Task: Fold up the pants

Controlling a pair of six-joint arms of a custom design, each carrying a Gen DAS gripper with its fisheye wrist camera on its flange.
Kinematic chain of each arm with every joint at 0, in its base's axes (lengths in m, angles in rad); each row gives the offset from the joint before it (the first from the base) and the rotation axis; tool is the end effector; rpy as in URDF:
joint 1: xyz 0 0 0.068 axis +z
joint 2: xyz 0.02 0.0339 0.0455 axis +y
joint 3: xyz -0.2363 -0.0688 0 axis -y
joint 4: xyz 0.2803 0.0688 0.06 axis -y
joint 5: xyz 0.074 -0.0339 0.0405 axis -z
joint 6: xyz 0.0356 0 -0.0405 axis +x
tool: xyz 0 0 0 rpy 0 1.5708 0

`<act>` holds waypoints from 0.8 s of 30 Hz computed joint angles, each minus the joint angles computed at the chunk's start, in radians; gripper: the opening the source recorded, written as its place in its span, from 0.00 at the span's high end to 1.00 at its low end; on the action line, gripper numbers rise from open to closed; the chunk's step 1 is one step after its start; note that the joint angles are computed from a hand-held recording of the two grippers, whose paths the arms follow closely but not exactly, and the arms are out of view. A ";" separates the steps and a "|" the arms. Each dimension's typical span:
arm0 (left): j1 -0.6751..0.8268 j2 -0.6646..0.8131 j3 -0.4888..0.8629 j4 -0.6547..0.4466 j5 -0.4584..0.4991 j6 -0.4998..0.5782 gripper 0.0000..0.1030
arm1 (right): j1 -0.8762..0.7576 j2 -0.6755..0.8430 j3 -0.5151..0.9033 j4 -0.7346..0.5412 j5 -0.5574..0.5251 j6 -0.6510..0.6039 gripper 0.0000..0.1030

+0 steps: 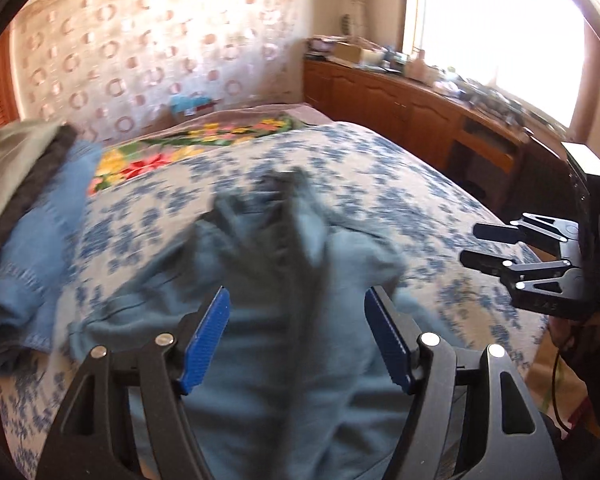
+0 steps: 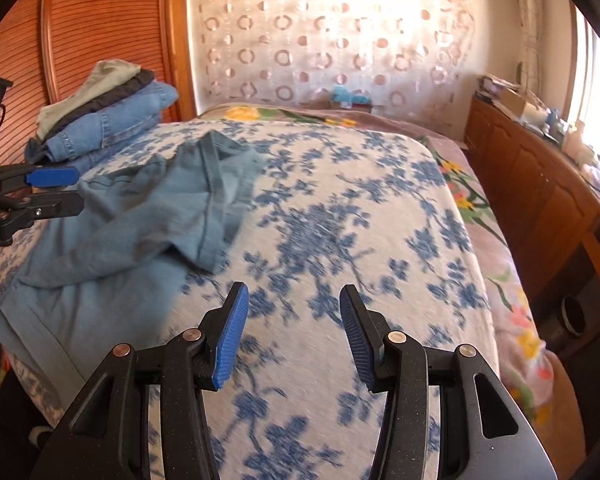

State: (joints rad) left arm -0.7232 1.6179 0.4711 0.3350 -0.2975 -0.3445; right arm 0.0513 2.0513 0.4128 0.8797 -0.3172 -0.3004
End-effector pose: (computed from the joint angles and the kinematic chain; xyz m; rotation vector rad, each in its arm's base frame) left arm 0.2134 -0.1745 0.0404 0.3030 2.3242 -0.1730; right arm 0.2475 0.0238 -0.0349 -0.5556 2.2268 0.2411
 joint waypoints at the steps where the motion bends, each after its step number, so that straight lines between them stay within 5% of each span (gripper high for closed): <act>1: -0.017 0.027 0.032 -0.012 -0.001 0.006 0.38 | -0.016 0.003 -0.004 0.004 -0.010 -0.005 0.53; 8: -0.059 0.183 0.204 -0.087 0.034 0.036 0.55 | -0.067 0.021 -0.007 0.015 -0.044 -0.020 0.53; 15: -0.074 0.314 0.354 -0.188 0.029 0.069 0.57 | -0.087 0.023 -0.020 0.026 -0.064 -0.024 0.53; 17: -0.071 0.332 0.372 -0.195 0.010 0.070 0.76 | -0.081 0.022 -0.025 0.032 -0.061 -0.022 0.53; 20: -0.055 0.302 0.326 -0.149 0.015 0.057 0.92 | -0.068 0.014 -0.035 0.038 -0.061 -0.017 0.53; 24: -0.043 0.186 0.212 -0.087 -0.017 0.018 0.98 | -0.036 -0.004 -0.048 0.046 -0.051 -0.004 0.53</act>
State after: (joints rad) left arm -0.7658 1.8037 0.6830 0.2481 -0.3149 -0.3263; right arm 0.0151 2.0471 0.3644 0.9253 -0.3686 -0.3044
